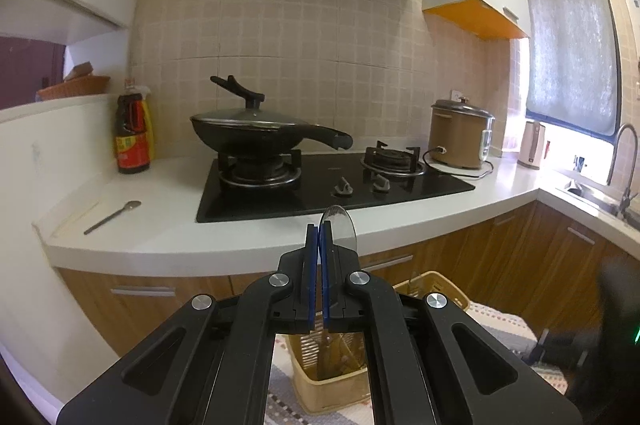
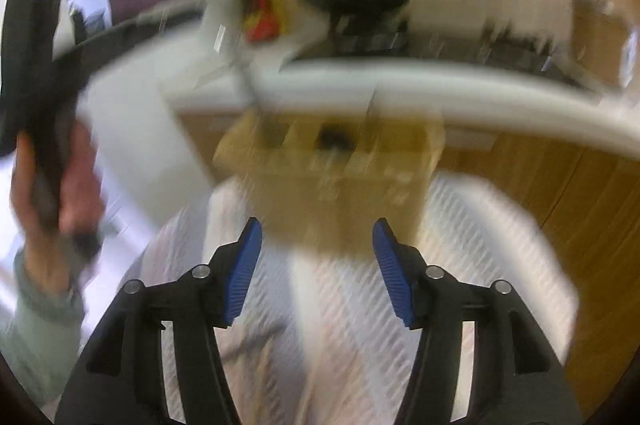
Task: Organize utensils
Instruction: 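Carry both spoons over the caddy and open the right gripper to drop its spoon, then grasp a metal spoon with the right gripper while the left gripper holds its spoon above the caddy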
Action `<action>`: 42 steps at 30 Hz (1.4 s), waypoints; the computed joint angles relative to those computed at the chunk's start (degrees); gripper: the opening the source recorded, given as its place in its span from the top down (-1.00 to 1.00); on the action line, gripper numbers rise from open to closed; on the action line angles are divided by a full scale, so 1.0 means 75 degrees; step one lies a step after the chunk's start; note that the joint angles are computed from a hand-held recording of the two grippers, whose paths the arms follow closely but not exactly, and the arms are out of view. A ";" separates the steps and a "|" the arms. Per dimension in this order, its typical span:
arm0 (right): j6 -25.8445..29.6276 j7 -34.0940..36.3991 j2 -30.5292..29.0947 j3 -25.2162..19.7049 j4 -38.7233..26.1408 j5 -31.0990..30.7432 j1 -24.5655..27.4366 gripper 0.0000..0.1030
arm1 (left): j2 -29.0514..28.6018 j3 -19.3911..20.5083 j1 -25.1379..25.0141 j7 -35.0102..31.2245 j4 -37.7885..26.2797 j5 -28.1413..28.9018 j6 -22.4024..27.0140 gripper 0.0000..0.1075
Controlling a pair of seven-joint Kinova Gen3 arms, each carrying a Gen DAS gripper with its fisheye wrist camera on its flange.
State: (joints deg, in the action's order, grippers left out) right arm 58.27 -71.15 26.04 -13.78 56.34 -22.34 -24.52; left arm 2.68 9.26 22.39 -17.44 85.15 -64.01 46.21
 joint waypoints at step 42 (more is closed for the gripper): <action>0.0559 -0.2065 0.0421 -0.0281 0.0588 -0.0697 -0.0041 0.99 | -0.0126 0.0252 -0.0080 0.0265 0.0254 -0.0264 0.0084 1.00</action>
State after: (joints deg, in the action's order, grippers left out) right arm 62.47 -86.64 29.20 -15.88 60.75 -27.57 -24.82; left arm 1.74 11.15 21.79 -15.45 87.06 -65.99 46.84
